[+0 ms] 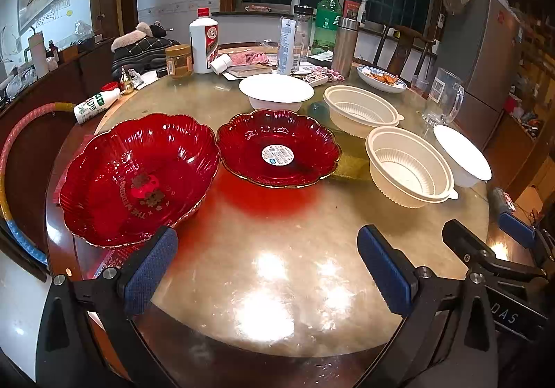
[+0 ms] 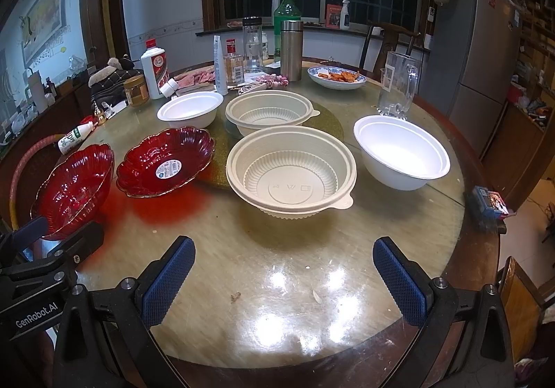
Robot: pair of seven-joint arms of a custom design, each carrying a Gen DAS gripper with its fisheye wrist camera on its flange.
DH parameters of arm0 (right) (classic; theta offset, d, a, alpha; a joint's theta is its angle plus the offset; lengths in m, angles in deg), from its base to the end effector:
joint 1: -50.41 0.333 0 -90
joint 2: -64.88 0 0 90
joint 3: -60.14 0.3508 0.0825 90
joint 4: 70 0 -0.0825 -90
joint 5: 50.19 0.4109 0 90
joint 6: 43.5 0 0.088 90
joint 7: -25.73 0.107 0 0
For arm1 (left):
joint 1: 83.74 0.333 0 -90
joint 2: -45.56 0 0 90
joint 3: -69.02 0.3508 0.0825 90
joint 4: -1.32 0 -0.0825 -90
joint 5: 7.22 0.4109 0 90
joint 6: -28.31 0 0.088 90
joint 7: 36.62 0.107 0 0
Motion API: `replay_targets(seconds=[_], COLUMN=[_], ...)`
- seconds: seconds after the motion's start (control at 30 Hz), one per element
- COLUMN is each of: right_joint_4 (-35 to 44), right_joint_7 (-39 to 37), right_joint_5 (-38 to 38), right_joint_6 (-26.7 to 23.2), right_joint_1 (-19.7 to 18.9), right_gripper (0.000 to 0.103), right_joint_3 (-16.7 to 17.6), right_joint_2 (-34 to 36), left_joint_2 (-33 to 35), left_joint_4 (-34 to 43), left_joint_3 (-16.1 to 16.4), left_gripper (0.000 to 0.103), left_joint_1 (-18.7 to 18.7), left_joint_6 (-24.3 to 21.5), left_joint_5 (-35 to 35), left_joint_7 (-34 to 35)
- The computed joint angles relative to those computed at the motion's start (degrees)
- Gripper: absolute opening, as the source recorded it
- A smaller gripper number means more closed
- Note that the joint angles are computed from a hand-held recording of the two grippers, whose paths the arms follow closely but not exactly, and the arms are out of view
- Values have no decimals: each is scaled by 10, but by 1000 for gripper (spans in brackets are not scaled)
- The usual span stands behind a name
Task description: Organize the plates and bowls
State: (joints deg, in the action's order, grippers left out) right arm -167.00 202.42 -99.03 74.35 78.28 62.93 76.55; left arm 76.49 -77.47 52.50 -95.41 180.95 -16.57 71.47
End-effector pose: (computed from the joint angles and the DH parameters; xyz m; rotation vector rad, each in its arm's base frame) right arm 0.6044 0.3084 0.5320 -1.2027 2.3494 -0.9923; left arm 0.7333 -0.3201 0.5237 -1.2451 2.3431 -1.0451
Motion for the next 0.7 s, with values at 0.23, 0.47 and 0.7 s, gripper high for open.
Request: replay_targets(seconds=[0.23,0.47,0.7], right_joint_4=[-3,-5,-3], right_joint_7=[1,4,4], right_joint_5=[-3,-3,-4], right_joint_6=[0,0,-2], right_joint_1=[0,0,1], right_gripper=[103,103,103], right_joint_3=[0,1,2], right_joint_2=[-2,-3,-2], left_joint_2=[-2,-3,-6], left_joint_4=[-4,-6,-11], left_joint_3=[0,0,0], left_gripper=[103,103,103], left_joint_1=[0,0,1], left_joint_6=[1,3,6], left_joint_5=[0,0,0], left_joint_7=[0,0,-1])
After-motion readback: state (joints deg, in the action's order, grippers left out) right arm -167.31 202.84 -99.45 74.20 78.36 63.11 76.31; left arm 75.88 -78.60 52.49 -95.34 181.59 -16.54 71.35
